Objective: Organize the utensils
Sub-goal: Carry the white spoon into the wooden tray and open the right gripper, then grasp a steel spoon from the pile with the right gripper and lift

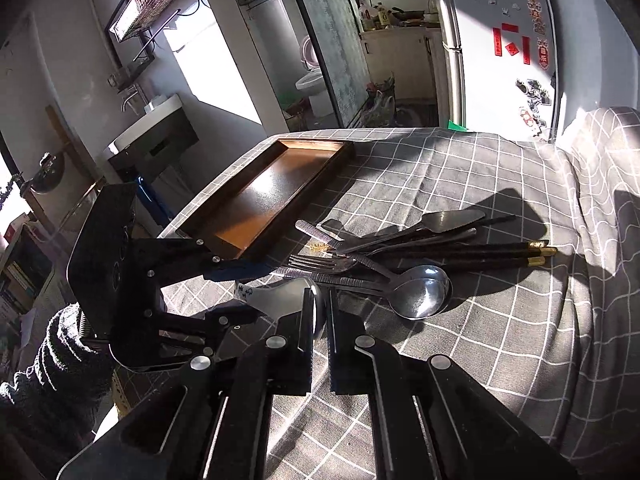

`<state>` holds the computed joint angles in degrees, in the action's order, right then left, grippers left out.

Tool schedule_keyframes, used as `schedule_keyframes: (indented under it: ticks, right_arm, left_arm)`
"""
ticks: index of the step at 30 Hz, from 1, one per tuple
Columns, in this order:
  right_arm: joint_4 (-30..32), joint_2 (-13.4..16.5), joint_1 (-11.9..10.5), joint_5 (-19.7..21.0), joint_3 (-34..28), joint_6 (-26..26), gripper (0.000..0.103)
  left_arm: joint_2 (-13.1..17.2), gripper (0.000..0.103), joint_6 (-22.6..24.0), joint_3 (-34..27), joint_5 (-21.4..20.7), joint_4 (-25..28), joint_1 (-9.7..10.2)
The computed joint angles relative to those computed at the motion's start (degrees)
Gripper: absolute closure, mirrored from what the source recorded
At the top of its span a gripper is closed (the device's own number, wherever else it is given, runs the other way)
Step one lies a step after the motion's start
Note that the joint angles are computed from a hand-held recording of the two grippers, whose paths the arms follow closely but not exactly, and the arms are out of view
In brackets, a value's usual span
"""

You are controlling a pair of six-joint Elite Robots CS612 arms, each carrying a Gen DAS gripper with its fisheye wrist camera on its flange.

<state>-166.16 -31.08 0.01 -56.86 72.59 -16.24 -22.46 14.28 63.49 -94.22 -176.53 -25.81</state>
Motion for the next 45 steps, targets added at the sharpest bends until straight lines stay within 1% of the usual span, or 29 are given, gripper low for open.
schedule_keyframes:
  ticks: [4, 8, 12, 16, 18, 21, 23, 24, 28, 30, 31, 34, 35, 36, 37, 38, 39, 41, 43, 44, 45]
  right_arm:
    - [2.6, 1.5, 1.5, 0.9, -4.5, 1.1, 0.097]
    - [8.3, 5.0, 3.3, 2.1, -12.8, 0.7, 0.097]
    - [17.6, 10.2, 5.2, 2.2, -23.8, -1.1, 0.097]
    - [26.8, 15.9, 6.3, 2.7, -35.1, -2.3, 0.097]
    - [31.3, 19.0, 6.5, 3.4, -41.0, -2.2, 0.097]
    - [37.0, 23.4, 6.8, 4.4, -49.3, -1.4, 0.096]
    - [39.2, 25.3, 7.1, 4.1, -52.6, -1.3, 0.096]
    - [39.6, 25.8, 7.2, 3.7, -53.4, -1.3, 0.096]
    - [41.8, 27.8, 7.5, 2.5, -57.0, -1.7, 0.095]
    - [41.4, 27.6, 7.8, 1.0, -56.4, -2.2, 0.096]
    - [41.9, 28.1, 7.8, 1.1, -57.3, -2.3, 0.095]
    - [40.5, 27.7, 7.8, 1.3, -56.1, -1.5, 0.095]
    - [39.8, 27.3, 7.9, 1.0, -55.3, -1.2, 0.095]
    - [39.5, 27.1, 8.0, 0.4, -54.9, -1.1, 0.088]
    - [38.2, 26.3, 8.0, 0.0, -53.3, -0.7, 0.078]
    - [36.5, 25.5, 7.9, 0.6, -51.6, -0.4, 0.065]
    - [34.7, 24.7, 7.9, 0.5, -49.9, 0.2, 0.049]
    - [30.0, 22.6, 7.5, 1.3, -45.8, 1.8, 0.033]
    - [27.3, 20.6, 6.7, 4.0, -42.1, 2.9, 0.031]
    - [25.7, 19.4, 6.1, 5.2, -39.9, 3.5, 0.030]
    - [23.4, 18.0, 5.6, 6.0, -37.2, 4.1, 0.027]
  left_arm:
    - [-1.3, 0.069, -2.8, 1.2, 2.7, 0.0, 0.79]
    - [-1.7, 0.069, -6.6, 0.6, 6.2, 1.4, 2.17]
    - [-1.0, 0.069, -10.7, -1.4, 8.4, 5.3, 3.66]
    - [0.2, 0.070, -12.5, -3.7, 10.0, 8.8, 4.79]
    - [0.8, 0.070, -13.1, -4.9, 9.9, 9.9, 5.28]
    - [1.6, 0.070, -13.7, -6.3, 11.0, 11.6, 5.67]
    - [2.2, 0.070, -14.1, -7.4, 11.6, 13.0, 5.67]
    - [2.3, 0.070, -14.3, -7.5, 11.6, 13.2, 5.71]
    - [2.5, 0.065, -15.2, -7.3, 11.7, 12.1, 5.78]
    - [2.4, 0.046, -15.3, -6.9, 11.7, 11.5, 5.73]
    - [2.3, 0.045, -14.8, -6.6, 11.1, 11.1, 5.74]
    - [2.1, 0.043, -13.7, -5.9, 11.4, 10.1, 5.53]
    - [2.1, 0.038, -13.5, -5.9, 11.5, 10.1, 5.47]
    - [2.1, 0.036, -13.4, -5.9, 11.8, 9.9, 5.38]
    - [2.1, 0.035, -13.2, -5.8, 12.0, 9.7, 5.32]
    - [2.0, 0.031, -13.1, -5.6, 12.2, 9.4, 5.27]
    - [1.9, 0.028, -13.1, -5.4, 12.4, 9.0, 5.23]
    - [1.6, 0.025, -13.0, -4.6, 13.0, 7.8, 5.10]
    - [1.0, 0.019, -12.9, -3.5, 12.9, 5.8, 4.98]
    - [0.7, 0.014, -12.7, -2.9, 12.3, 4.8, 4.93]
    - [0.3, 0.011, -12.3, -2.3, 11.6, 3.7, 4.85]
